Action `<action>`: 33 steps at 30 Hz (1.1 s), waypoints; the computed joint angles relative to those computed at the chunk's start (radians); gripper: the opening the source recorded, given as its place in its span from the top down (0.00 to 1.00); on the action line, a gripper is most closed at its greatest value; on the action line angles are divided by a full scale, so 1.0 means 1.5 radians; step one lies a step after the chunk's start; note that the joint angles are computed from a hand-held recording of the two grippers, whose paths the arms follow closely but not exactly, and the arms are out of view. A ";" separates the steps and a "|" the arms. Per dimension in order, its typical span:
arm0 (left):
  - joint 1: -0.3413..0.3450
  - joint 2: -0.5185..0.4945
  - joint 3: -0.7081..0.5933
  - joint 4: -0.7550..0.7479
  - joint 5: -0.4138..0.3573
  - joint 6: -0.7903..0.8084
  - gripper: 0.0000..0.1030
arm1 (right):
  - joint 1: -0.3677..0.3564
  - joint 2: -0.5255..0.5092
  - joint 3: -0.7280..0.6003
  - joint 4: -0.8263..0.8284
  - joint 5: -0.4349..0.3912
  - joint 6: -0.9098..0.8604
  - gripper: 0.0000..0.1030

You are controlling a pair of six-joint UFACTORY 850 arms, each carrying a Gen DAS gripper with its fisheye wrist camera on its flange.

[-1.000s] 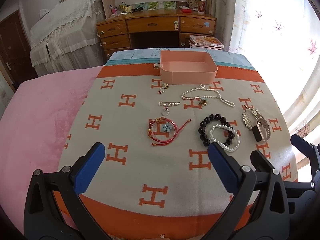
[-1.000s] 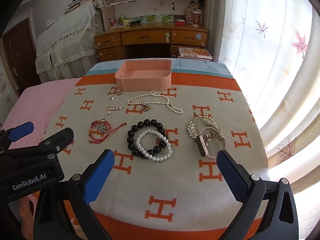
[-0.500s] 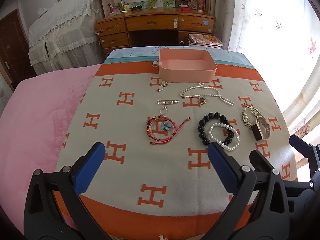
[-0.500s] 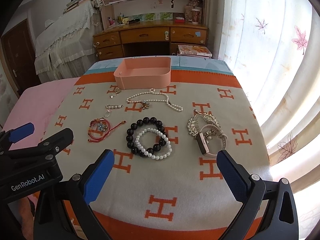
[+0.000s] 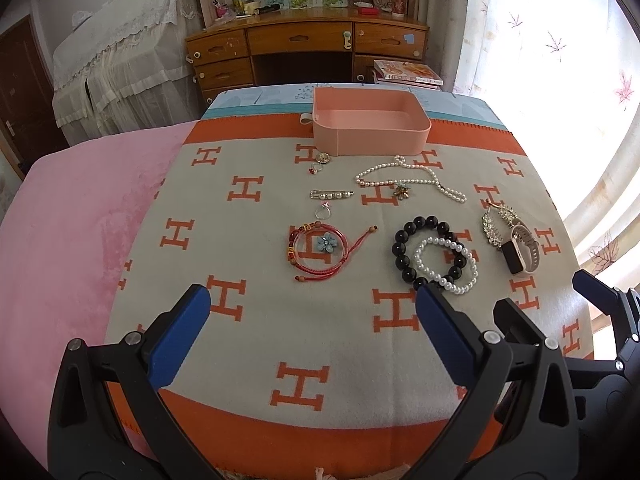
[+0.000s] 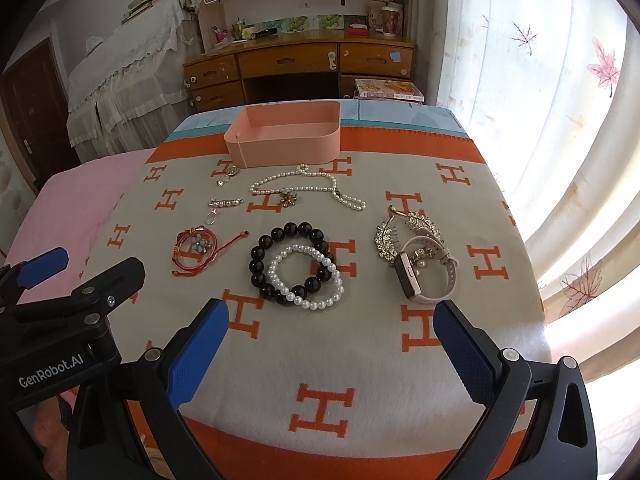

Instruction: Organize jewelry

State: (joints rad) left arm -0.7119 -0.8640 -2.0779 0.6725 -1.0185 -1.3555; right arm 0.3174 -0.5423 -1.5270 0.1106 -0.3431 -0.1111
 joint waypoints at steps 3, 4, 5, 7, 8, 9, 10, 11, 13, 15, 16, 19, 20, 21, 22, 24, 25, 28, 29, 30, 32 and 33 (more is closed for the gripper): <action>0.001 0.000 0.001 -0.002 0.002 0.001 0.01 | 0.000 -0.003 -0.003 0.000 -0.004 0.001 0.00; 0.001 0.000 0.001 -0.002 0.003 0.001 0.01 | 0.000 -0.002 -0.003 -0.001 -0.005 0.003 0.00; 0.001 -0.001 0.001 -0.003 0.003 0.003 0.01 | 0.000 -0.003 -0.004 0.000 -0.006 0.002 0.00; 0.001 0.000 0.003 -0.002 0.002 0.001 0.01 | -0.001 -0.005 -0.006 0.007 -0.009 -0.004 0.00; 0.001 0.000 0.002 -0.002 0.001 0.003 0.01 | -0.002 -0.007 -0.009 0.007 -0.011 -0.004 0.00; 0.001 0.002 0.006 0.000 0.002 0.001 0.01 | -0.001 -0.009 -0.012 0.008 -0.014 -0.004 0.00; 0.001 0.002 0.007 0.001 0.003 0.001 0.01 | -0.002 -0.011 -0.013 0.010 -0.016 -0.006 0.00; 0.002 0.003 0.010 0.001 0.004 0.002 0.01 | -0.002 -0.013 -0.016 0.010 -0.019 -0.006 0.00; 0.004 0.001 0.008 -0.002 0.005 0.007 0.01 | -0.002 -0.019 -0.024 0.008 -0.025 -0.003 0.00; 0.006 0.000 0.008 -0.004 0.007 0.012 0.01 | -0.001 -0.024 -0.032 0.006 -0.031 -0.001 0.00; 0.007 -0.006 -0.004 -0.007 0.003 0.019 0.01 | -0.001 -0.028 -0.037 0.004 -0.034 0.001 0.00; 0.012 -0.005 -0.002 -0.009 0.011 0.022 0.01 | -0.001 -0.037 -0.049 0.001 -0.042 0.008 0.00; 0.013 -0.005 -0.002 -0.011 0.014 0.024 0.01 | -0.001 -0.040 -0.054 -0.001 -0.046 0.010 0.00; 0.015 -0.002 0.003 -0.012 0.021 0.024 0.01 | -0.001 -0.043 -0.058 -0.003 -0.049 0.013 0.00; 0.016 -0.004 0.000 -0.015 0.023 0.027 0.01 | 0.000 -0.045 -0.061 -0.007 -0.051 0.017 0.00; 0.021 -0.008 -0.005 -0.024 0.028 0.039 0.01 | 0.002 -0.051 -0.070 -0.020 -0.058 0.030 0.00; 0.022 -0.008 -0.005 -0.029 0.032 0.043 0.01 | 0.003 -0.055 -0.075 -0.029 -0.062 0.039 0.00; 0.027 -0.002 0.005 -0.040 0.059 0.052 0.01 | 0.003 -0.061 -0.084 -0.036 -0.066 0.048 0.00; 0.028 0.000 0.007 -0.041 0.063 0.053 0.01 | 0.004 -0.061 -0.083 -0.035 -0.063 0.046 0.00; 0.029 0.001 0.009 -0.043 0.066 0.054 0.01 | 0.004 -0.062 -0.084 -0.030 -0.063 0.042 0.00; 0.030 0.001 0.009 -0.047 0.071 0.057 0.01 | 0.002 -0.066 -0.090 -0.013 -0.069 0.027 0.00; 0.034 0.006 0.016 -0.053 0.085 0.061 0.01 | 0.001 -0.068 -0.094 -0.008 -0.074 0.024 0.00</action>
State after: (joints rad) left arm -0.6612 -0.8554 -2.0535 0.5935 -0.8903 -1.2633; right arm 0.3191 -0.6449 -1.6684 0.0982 -0.4534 -0.0755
